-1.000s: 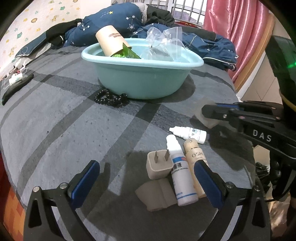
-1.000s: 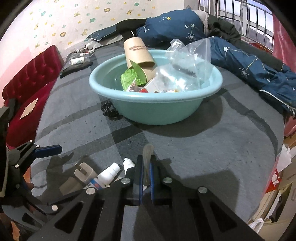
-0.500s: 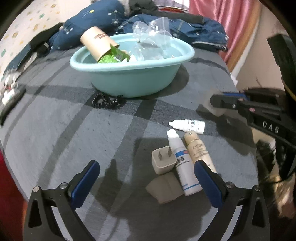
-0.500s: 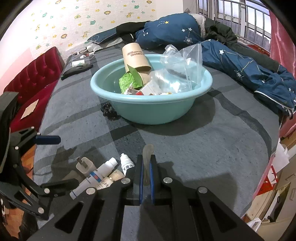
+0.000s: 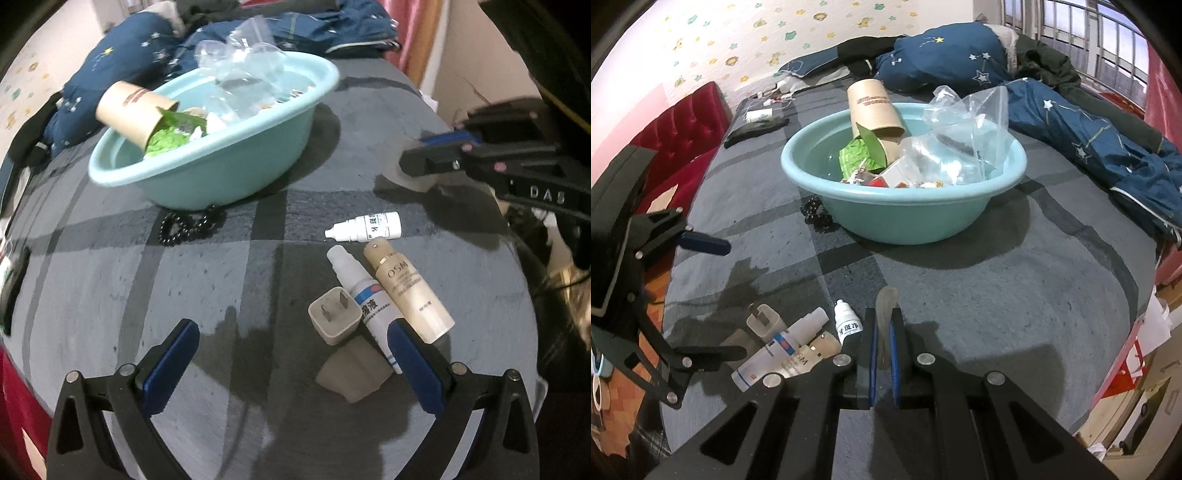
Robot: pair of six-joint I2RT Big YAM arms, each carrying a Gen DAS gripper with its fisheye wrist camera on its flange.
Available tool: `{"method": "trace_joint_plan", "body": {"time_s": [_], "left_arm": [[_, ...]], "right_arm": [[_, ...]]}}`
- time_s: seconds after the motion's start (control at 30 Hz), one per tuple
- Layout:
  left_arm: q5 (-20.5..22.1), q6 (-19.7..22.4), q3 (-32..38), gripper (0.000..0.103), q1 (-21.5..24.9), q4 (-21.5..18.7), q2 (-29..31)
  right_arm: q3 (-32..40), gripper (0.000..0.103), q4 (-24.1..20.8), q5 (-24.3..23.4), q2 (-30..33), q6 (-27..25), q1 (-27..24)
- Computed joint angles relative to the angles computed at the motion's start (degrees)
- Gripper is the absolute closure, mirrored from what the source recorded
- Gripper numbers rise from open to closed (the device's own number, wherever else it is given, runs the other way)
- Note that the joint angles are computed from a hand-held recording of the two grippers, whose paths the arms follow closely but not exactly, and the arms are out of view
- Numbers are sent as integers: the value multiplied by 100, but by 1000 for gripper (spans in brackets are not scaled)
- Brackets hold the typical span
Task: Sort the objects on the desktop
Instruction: 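Grasp the white plug charger with the left gripper while the right gripper holds the beige piece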
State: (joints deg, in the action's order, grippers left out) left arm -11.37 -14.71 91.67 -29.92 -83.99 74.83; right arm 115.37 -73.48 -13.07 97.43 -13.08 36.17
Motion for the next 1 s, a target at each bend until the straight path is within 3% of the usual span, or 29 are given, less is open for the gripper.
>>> {"method": "trace_joint_plan", "body": {"time_s": [0.4, 0.53, 0.87, 0.97, 1.0], "left_arm": [[504, 1109, 409, 5, 306, -478, 387], [573, 1518, 489, 20, 330, -568, 481], [1170, 2000, 778, 25, 510, -876, 806], [1489, 2133, 821, 51, 560, -968, 862], [1605, 2169, 843, 64, 564, -1032, 896]], "right_arm": [[986, 98, -758, -145, 455, -486, -32], [1296, 98, -992, -185, 628, -587, -50], [1478, 98, -1107, -202, 745, -585, -90], [1513, 98, -1127, -214, 758, -561, -111], [1529, 98, -1137, -216, 765, -552, -114]]}}
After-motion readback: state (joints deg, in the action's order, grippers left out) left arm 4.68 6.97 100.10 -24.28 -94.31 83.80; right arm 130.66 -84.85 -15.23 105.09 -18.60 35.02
